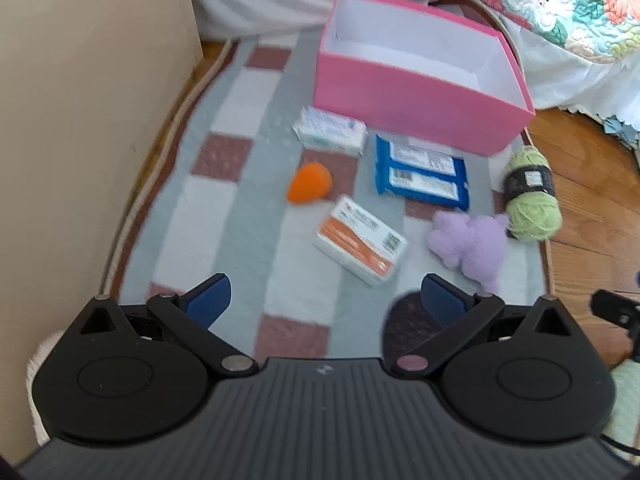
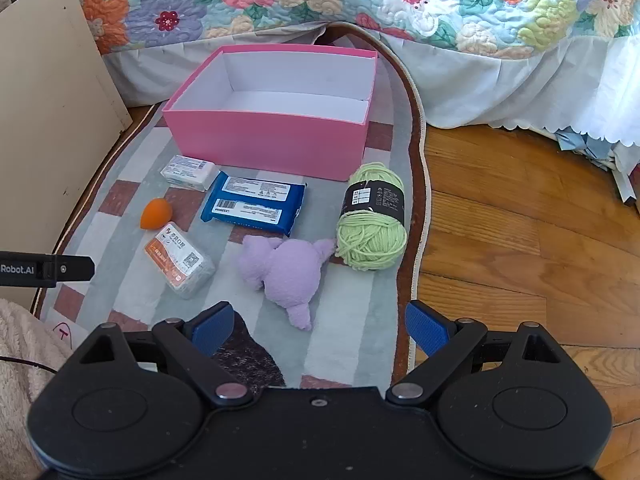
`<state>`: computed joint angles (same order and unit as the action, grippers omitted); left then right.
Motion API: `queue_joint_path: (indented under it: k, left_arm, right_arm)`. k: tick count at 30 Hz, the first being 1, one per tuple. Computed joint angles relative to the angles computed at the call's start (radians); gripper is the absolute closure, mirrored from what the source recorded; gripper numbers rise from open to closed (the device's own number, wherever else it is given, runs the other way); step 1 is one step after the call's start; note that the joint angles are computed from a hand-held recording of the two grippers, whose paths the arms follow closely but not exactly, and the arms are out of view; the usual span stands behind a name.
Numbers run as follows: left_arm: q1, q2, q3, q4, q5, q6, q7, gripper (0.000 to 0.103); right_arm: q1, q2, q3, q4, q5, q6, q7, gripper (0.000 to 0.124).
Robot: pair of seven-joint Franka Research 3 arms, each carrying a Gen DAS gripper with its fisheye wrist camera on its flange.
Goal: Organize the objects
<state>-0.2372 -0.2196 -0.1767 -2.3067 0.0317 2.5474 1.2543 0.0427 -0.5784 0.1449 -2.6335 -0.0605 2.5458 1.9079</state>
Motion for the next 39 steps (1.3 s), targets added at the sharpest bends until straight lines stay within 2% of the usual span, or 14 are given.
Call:
queue_joint_path:
  k: [1,3,6,10,14,22,27,33,37,39]
  left_arm:
    - [0.016,-0.005,-0.017,-0.017,0.058,0.038,-0.039,0.0]
    - [0.031,0.01,-0.034,0.0,0.131,0.008,-0.082,0.0]
    - [0.017,0.021,-0.011,0.0,0.08,0.004,-0.061,0.0]
    - [0.018,0.024,-0.013,0.002,0.088,-0.01,-0.063,0.0]
    - [0.005,0.021,0.002,0.002,0.023,-0.019,-0.022,0.0]
    - [-0.002,0.043,-0.001,0.051,-0.041,-0.12,0.014,0.0]
    - [0.002,0.049,-0.007,0.062,-0.048,-0.143,0.024,0.0]
    - [0.003,0.051,-0.008,0.067,-0.061,-0.149,0.023,0.0]
    - [-0.001,0.021,0.003,0.041,-0.109,-0.116,0.046,0.0]
    - [0.003,0.003,-0.005,0.026,-0.076,-0.091,0.034,0.0]
  right_arm:
    - [0.0,0.0,0.0,0.0,0.0,-0.001,0.001,0.029]
    - [0.0,0.002,-0.001,0.001,0.0,-0.002,0.0,0.029]
    - [-0.001,0.003,0.001,0.003,-0.003,-0.008,0.003,0.029]
    - [0.004,0.0,0.0,0.002,-0.003,-0.007,-0.003,0.029]
    - [0.006,0.0,-0.003,0.002,0.0,-0.008,-0.008,0.029]
    - [0.001,0.003,-0.002,0.004,-0.002,-0.014,-0.003,0.029]
    - [0.003,0.001,0.002,0.004,-0.011,-0.014,-0.005,0.029]
    - [0.006,0.007,0.0,0.006,-0.006,-0.02,-0.007,0.029]
    - [0.007,0.001,0.0,0.008,-0.013,-0.032,-0.013,0.029]
    - [0.01,-0.008,0.0,0.006,-0.016,-0.031,-0.021,0.029]
